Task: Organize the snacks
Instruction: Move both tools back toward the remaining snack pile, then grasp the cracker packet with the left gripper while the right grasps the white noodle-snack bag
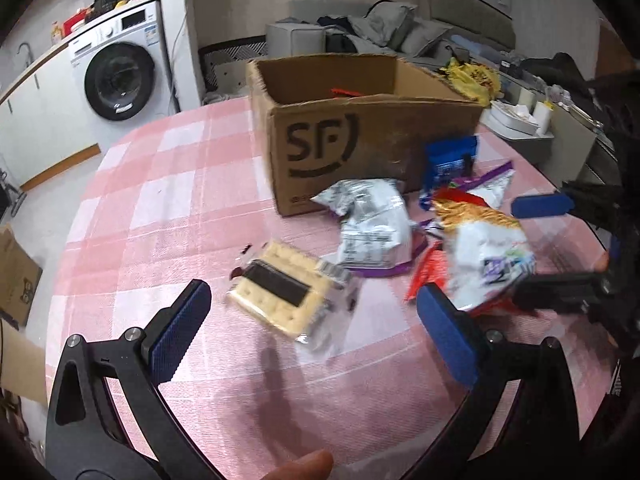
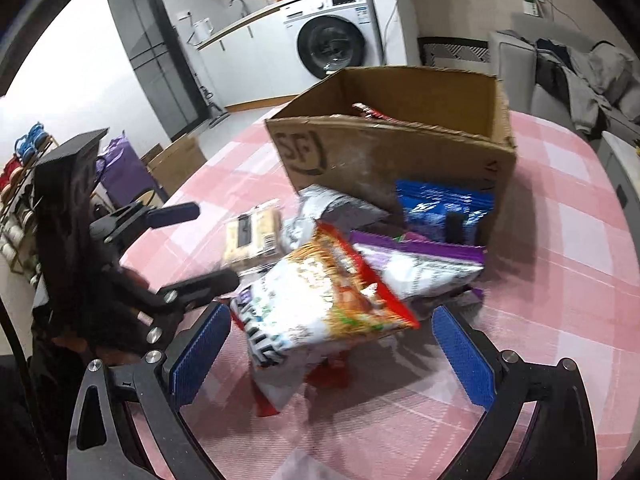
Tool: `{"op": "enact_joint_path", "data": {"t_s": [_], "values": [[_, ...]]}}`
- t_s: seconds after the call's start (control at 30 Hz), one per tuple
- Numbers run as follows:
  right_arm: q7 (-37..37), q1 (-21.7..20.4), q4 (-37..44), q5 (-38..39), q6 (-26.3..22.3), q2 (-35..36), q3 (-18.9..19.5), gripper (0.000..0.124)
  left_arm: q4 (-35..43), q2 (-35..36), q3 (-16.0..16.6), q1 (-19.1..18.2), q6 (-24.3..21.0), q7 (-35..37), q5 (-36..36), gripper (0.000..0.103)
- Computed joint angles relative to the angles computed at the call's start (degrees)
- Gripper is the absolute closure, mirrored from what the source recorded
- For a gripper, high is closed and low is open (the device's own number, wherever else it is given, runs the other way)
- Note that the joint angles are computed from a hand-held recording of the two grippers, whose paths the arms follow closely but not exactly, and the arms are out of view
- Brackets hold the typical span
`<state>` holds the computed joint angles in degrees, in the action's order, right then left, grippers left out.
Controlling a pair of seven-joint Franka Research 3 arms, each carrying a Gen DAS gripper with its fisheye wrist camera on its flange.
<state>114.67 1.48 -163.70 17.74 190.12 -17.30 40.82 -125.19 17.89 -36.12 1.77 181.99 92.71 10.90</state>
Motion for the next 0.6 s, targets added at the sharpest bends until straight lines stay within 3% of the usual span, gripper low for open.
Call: {"op": "enact_joint_path", "data": {"t_s": [0.07, 0.17, 0.33, 0.5, 0.6], "values": [[-0.16, -1.46, 0.35, 0.16, 1.03, 0.82, 1.66, 0.021, 0.78, 0.98, -0.32, 0.69, -0.72, 0.18, -0.38, 0.000], [-1.35, -2.94, 0.93, 1.56, 1.54, 1.88, 3.48, 0.021, 1.74, 1.33, 4.20, -3.12, -1.20, -1.42, 0.06, 0.000], [-2.09, -7.51, 1.73, 2.19, 0.83, 2.04, 8.45, 0.021, 4.59, 3.77, 6.05, -4.55, -4.30, -1.62, -1.29, 0.001], [-3.18, -9.24, 1.99, 2.60, 3.00, 3.55, 10.18, 0.022, 7.13, 5.50, 13.04, -11.14, -5.25, -4.22, 0.35, 0.000], [-4.72, -8.16, 1.80, 4.54, 4.17, 4.38, 9.40, 0.023, 8.89, 7.48, 11.18, -9.38, -6.69, -3.42, -0.67, 0.001]]}}
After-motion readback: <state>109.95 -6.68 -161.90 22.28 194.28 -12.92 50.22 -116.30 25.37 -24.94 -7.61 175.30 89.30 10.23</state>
